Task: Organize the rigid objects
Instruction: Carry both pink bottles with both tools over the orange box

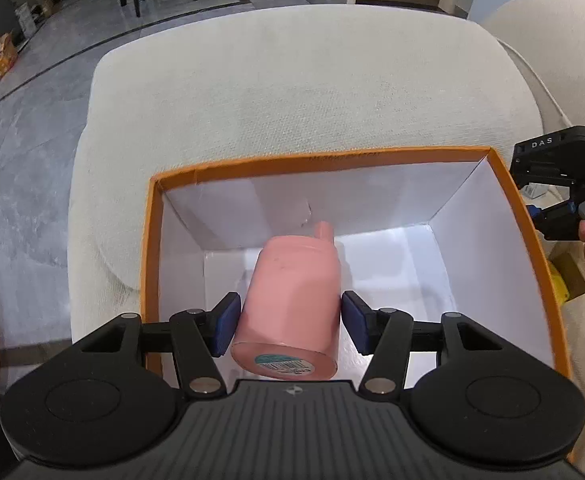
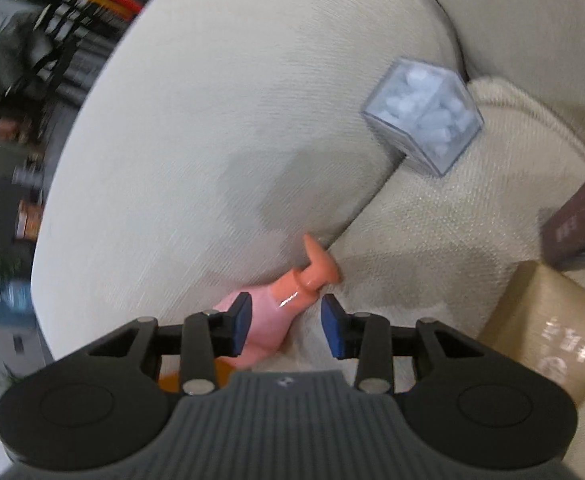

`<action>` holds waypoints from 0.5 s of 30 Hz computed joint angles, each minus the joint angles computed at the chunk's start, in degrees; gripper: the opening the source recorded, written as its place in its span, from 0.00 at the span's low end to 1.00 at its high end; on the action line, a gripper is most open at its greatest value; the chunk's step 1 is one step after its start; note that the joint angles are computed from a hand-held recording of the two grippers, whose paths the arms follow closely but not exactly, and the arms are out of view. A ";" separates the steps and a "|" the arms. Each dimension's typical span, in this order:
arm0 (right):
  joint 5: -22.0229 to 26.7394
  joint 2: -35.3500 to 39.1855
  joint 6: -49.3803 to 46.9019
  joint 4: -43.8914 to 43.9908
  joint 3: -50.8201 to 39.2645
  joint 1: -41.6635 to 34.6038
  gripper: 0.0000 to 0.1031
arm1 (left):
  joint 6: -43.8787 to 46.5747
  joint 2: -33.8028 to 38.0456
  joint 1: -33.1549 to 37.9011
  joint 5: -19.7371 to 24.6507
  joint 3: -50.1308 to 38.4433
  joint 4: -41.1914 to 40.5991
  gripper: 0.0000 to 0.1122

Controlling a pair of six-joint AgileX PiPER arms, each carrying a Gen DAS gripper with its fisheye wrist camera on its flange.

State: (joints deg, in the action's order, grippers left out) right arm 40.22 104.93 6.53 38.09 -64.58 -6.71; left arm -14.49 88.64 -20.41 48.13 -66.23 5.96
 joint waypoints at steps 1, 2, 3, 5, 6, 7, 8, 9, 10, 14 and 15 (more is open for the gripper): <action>-0.79 0.97 0.34 0.49 -0.10 0.10 0.37 | -0.84 0.40 -0.68 -0.33 -0.18 1.55 0.57; -1.27 1.93 1.04 0.92 -0.21 0.26 0.37 | -1.46 0.87 -1.31 -0.42 -0.62 3.16 0.57; -2.01 2.50 0.22 2.88 0.28 0.21 0.37 | -1.06 1.68 -1.59 0.67 -1.70 3.33 0.57; -4.07 3.05 -1.54 5.95 1.26 0.37 0.36 | -1.50 2.39 -2.16 1.52 -2.21 4.35 0.57; -4.72 3.26 -1.66 6.39 1.36 0.59 0.37 | -1.96 2.45 -2.78 2.02 -2.23 5.42 0.57; -5.16 3.48 -1.83 6.79 1.41 0.73 0.37 | -2.56 2.46 -3.44 2.57 -2.19 6.51 0.57; -5.52 3.71 -2.21 7.28 1.44 0.86 0.38 | -3.64 2.77 -4.33 3.71 -2.60 7.84 0.57; -6.00 3.93 -2.84 8.06 1.60 1.00 0.38 | -4.30 3.34 -5.11 5.17 -3.36 8.87 0.57; -6.45 4.13 -3.20 8.63 1.66 1.27 0.38 | -4.86 3.92 -5.66 6.37 -4.23 9.42 0.57; -6.80 4.17 -4.81 9.30 1.68 1.29 0.33 | -5.24 7.02 -6.83 13.03 -8.75 10.10 0.56; -6.95 4.10 -5.76 9.93 1.89 1.13 0.32 | -5.87 7.09 -7.15 13.76 -8.91 10.54 0.56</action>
State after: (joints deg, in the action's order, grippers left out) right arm 33.27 109.03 0.77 48.02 -62.69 -5.58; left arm -20.36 95.73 -27.56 61.89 -75.14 16.50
